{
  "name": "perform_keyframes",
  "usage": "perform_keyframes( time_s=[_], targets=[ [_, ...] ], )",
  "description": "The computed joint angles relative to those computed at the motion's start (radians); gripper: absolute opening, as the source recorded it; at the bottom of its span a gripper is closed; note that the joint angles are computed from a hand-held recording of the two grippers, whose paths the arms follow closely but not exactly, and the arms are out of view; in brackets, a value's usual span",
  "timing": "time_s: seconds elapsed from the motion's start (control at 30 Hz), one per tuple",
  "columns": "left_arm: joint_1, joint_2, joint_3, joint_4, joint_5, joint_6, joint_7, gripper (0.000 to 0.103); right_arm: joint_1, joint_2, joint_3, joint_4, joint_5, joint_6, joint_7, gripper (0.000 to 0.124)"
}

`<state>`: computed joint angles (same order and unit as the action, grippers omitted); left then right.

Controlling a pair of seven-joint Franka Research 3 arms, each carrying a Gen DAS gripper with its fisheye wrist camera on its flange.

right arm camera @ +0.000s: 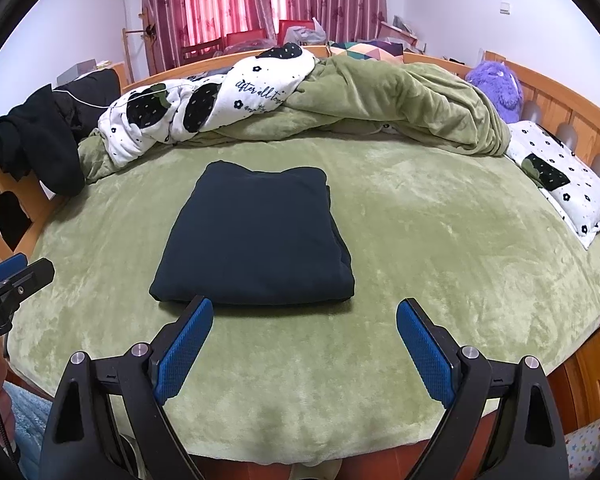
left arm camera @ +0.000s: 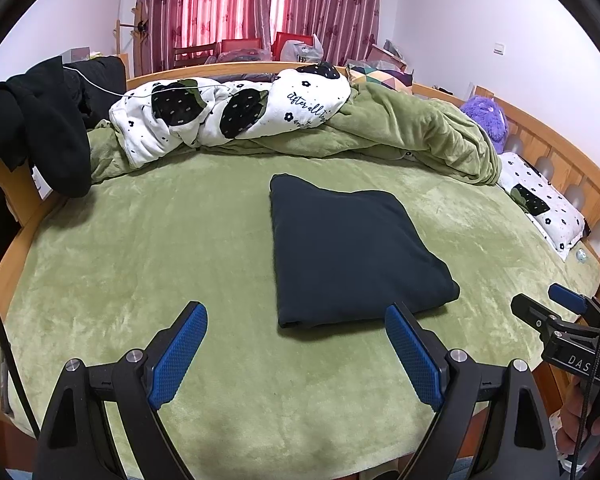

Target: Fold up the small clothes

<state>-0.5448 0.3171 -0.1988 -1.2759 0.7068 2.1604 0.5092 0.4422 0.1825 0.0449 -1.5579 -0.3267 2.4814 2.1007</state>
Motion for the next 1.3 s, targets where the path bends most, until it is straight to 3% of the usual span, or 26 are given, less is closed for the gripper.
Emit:
perform_keyframes(
  time_s=[1.3],
  targets=[
    [-0.001, -0.004, -0.001, -0.006, 0.002, 0.0, -0.004, 0.091, -0.005, -0.001, 0.0, 0.012, 0.02, -0.013, -0.002, 0.092]
  ],
)
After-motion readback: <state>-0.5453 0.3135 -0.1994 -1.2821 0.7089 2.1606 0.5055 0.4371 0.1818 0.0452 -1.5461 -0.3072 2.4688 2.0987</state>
